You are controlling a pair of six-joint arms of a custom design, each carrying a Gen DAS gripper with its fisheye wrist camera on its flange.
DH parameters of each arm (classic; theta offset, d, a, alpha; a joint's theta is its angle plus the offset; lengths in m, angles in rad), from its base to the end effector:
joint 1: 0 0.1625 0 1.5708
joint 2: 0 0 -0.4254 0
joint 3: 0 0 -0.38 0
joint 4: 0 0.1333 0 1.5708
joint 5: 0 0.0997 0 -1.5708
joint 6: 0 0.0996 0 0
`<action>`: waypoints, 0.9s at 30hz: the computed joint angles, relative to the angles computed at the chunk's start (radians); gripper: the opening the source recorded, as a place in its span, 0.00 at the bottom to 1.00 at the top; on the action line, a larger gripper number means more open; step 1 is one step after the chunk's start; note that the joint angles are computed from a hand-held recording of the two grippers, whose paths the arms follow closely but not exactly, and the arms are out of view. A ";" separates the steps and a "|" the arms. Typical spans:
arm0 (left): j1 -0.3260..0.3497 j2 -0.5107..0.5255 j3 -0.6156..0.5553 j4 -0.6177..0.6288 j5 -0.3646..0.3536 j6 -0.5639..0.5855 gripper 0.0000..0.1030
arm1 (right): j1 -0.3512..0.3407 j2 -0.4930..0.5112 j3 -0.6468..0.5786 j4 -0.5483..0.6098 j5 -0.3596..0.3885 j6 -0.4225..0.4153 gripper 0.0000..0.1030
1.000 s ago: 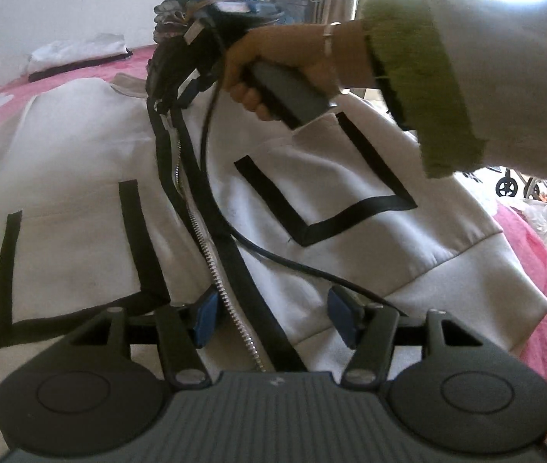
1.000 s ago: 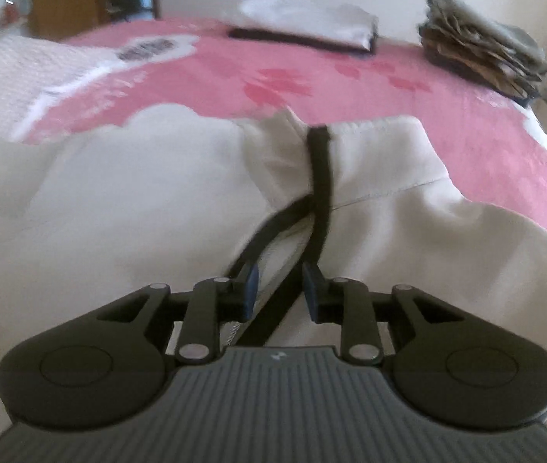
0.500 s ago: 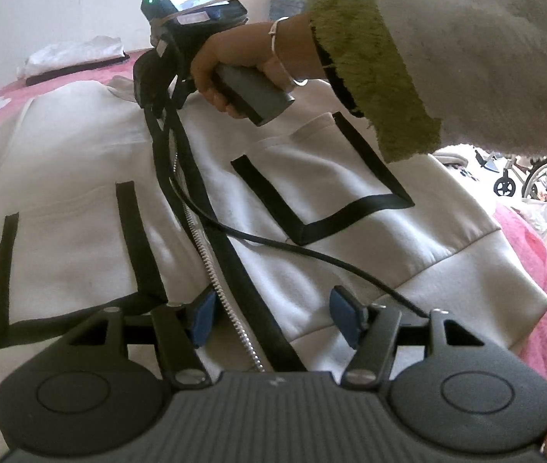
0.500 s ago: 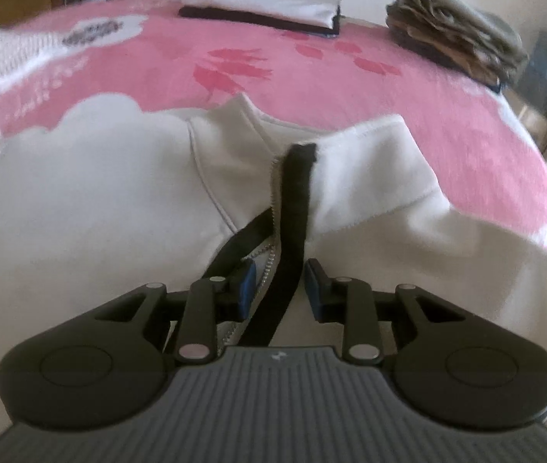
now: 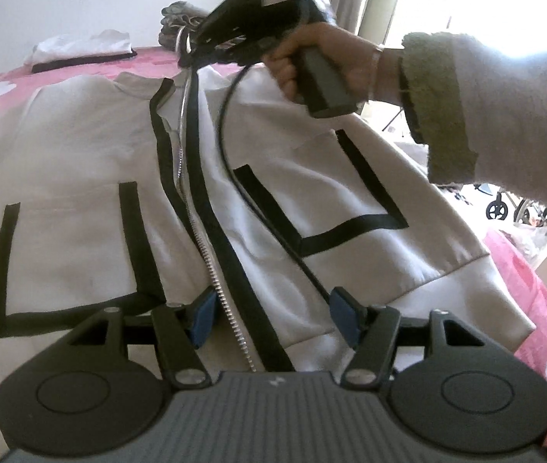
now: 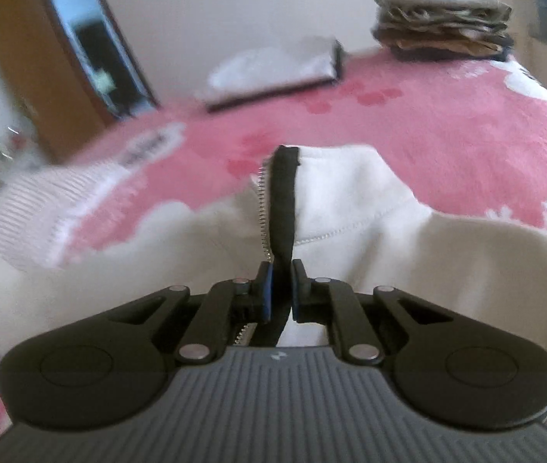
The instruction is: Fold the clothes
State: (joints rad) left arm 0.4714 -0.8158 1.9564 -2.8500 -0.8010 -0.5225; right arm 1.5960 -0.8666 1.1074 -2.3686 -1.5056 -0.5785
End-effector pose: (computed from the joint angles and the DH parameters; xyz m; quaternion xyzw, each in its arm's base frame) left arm -0.4057 -0.4342 0.0699 0.2381 0.8938 -0.3157 0.2115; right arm 0.1594 -0.7778 0.3644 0.2942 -0.9148 0.2729 0.0449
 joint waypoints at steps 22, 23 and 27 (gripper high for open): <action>-0.014 0.008 -0.004 0.024 0.018 -0.022 0.61 | 0.011 0.070 -0.039 0.078 -0.062 0.025 0.22; -0.013 0.008 -0.004 0.022 0.017 -0.022 0.62 | 0.014 0.059 -0.023 0.056 -0.064 0.029 0.27; -0.011 0.005 -0.003 0.022 0.013 -0.020 0.62 | 0.000 -0.003 0.050 -0.107 0.042 0.098 0.27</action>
State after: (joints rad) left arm 0.4603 -0.8109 1.9531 -2.8282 -0.7883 -0.5421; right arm 1.5957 -0.8701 1.1576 -2.4759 -1.4633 -0.4805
